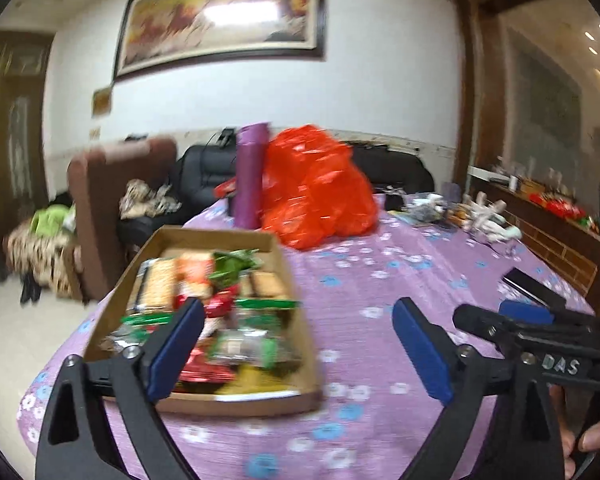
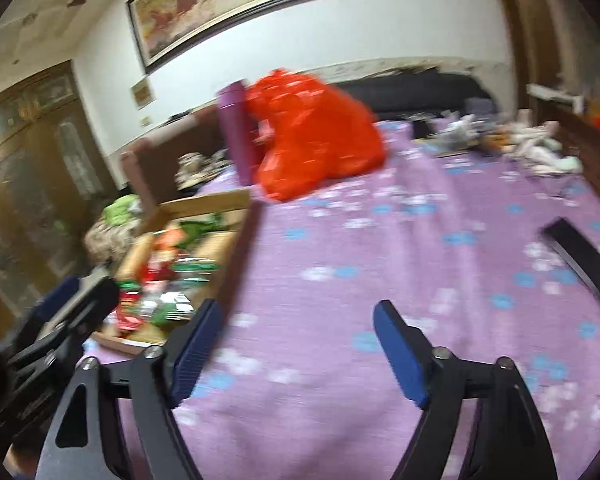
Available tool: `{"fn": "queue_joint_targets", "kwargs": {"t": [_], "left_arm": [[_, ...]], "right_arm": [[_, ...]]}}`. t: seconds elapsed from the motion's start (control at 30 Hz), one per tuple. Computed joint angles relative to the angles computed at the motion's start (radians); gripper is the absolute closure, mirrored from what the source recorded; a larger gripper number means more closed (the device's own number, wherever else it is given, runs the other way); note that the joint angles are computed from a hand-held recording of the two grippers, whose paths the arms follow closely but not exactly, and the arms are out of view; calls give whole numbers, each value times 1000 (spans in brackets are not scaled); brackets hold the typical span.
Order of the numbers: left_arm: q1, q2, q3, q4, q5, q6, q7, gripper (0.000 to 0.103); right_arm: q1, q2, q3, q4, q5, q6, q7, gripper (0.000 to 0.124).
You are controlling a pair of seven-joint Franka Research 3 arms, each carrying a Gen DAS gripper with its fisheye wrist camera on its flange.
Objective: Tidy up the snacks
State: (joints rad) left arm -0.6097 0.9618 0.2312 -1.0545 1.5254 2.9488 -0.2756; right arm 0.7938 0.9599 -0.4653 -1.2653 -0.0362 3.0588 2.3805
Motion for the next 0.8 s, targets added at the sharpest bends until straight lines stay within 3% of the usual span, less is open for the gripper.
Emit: {"fn": "queue_joint_targets", "kwargs": {"t": [0.13,0.23,0.3,0.33,0.47,0.6,0.7,0.8], "left_arm": [[-37,38,-14,44,-45,-81,107,0],[-38,70,-36,83,-133,-140,228,0],[-44,77,-30,87,-180,-170,267,0],[-51,73,-21,77,-197,-190,267,0],[-81,23,14,-14,-205,-267,215,0],[-68,-38,-16,-104,-205,-311,183,0],[-55,-58,-43,-127,-217,-355,200,0],[-67,-76,-34,-151,-167,-378,164,0]], "right_arm": [[125,-4,-177,-131,21,48,90,31],[166,13,-229,-168,46,66,99,30],[155,5,-199,-180,65,62,74,29],[153,4,-188,-184,106,69,34,29],[234,32,-284,-217,113,117,54,29],[320,82,-386,-221,151,122,25,27],[346,110,-417,-200,164,122,-24,26],[364,135,-441,-185,197,127,-53,26]]}}
